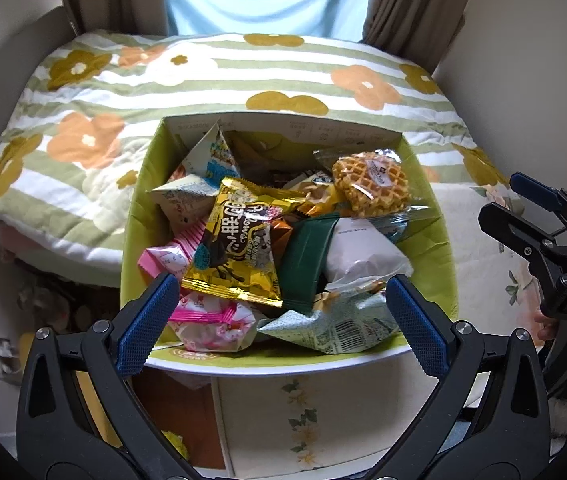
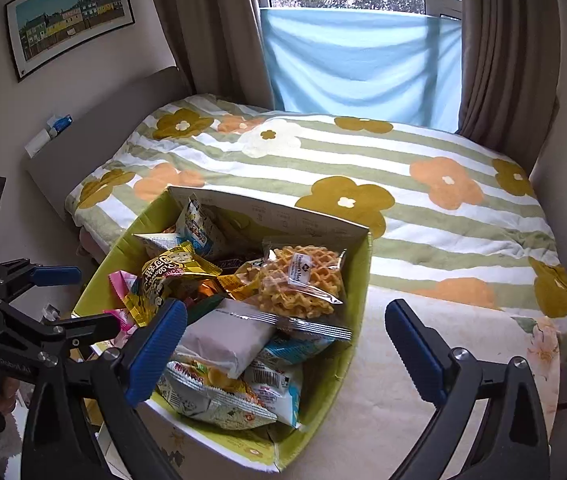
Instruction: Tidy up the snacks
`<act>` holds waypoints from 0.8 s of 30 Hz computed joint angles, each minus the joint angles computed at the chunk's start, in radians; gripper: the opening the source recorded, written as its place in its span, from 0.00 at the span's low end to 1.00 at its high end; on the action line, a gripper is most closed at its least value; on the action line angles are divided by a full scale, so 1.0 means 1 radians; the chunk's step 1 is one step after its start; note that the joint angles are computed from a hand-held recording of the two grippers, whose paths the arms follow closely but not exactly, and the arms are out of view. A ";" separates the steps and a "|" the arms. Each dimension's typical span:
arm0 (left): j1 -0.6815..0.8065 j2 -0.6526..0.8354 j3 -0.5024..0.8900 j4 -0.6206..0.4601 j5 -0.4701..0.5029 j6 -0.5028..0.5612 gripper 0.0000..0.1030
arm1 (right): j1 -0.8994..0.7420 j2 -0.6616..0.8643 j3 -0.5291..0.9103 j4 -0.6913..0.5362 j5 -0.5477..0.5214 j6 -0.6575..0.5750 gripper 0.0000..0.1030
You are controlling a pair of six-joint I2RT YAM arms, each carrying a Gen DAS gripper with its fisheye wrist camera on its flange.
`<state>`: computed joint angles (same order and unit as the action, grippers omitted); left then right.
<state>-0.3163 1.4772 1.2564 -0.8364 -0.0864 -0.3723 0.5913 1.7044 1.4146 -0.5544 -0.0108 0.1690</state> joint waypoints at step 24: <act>-0.966 0.001 0.300 -0.513 -0.904 -0.905 1.00 | 0.011 -0.888 -0.328 -0.327 0.387 0.058 0.96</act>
<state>-1.2826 1.4783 1.5567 -1.3490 -0.9900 -1.2772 0.6024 0.8159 1.0867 -0.8810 0.3766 0.2275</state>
